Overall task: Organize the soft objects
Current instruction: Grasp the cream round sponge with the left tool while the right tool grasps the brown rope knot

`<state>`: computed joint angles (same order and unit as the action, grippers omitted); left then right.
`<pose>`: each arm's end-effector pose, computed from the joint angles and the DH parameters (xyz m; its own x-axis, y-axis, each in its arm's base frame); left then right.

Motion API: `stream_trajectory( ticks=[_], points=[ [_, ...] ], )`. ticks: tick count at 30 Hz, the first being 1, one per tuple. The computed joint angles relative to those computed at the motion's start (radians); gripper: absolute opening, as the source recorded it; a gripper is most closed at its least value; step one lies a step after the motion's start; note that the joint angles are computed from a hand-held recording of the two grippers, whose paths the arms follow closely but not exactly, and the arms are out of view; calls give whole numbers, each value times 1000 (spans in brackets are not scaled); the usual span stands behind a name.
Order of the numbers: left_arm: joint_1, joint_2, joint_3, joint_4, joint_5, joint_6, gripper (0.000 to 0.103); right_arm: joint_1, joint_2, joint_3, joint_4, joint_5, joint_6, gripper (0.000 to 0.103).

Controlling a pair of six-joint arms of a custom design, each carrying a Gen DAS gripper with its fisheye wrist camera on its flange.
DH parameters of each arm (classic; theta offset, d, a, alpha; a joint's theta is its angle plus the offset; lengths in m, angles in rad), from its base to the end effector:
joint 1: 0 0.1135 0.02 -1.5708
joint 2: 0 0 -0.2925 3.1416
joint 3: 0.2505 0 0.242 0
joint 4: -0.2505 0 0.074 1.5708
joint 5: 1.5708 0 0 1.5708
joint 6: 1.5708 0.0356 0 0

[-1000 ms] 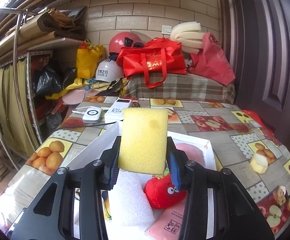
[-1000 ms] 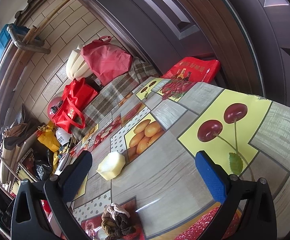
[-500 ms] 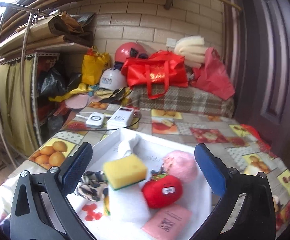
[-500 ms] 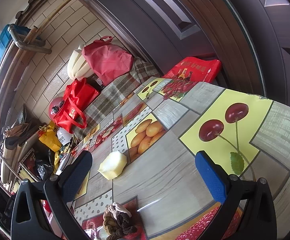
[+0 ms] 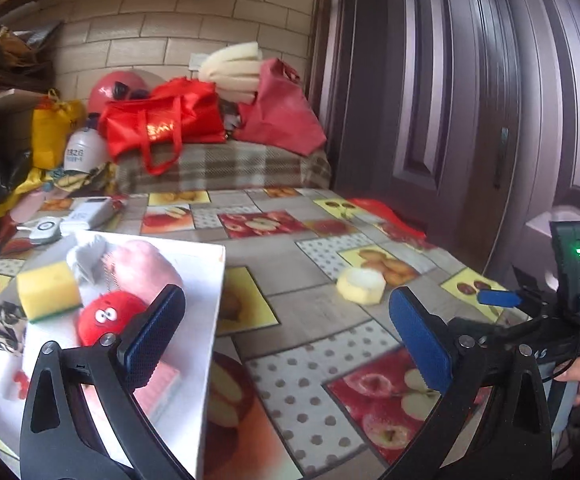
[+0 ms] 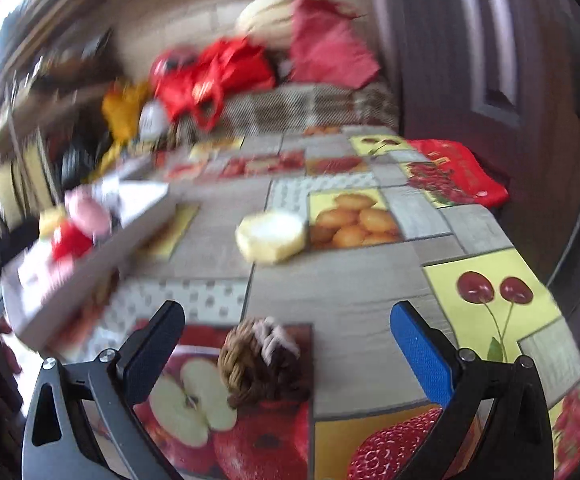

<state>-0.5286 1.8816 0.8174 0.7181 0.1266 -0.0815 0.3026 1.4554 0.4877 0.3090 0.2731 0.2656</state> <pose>0.3246 -0.1948 0.1790 -0.3410 0.1057 -0.9341 0.5770 0.8080 -0.1193 0.2456 0.0666 0.1787 -0.5857 0.0820 -0.8064 0.0729 0.9962 0.0483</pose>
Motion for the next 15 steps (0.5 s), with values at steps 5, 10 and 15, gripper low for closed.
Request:
stream_trajectory(
  ticks=[5,10,15],
  points=[
    [5,16,28,-42,25,-11,103,-11,127,109,-131,-82,-48,82],
    [-4,84,205,-231,110,-28,103,-58,147,116,-169,-170,-64,44],
    [-84,242,497,-497,97,56,103,-167,51,25,-119,-131,-38,39]
  ],
)
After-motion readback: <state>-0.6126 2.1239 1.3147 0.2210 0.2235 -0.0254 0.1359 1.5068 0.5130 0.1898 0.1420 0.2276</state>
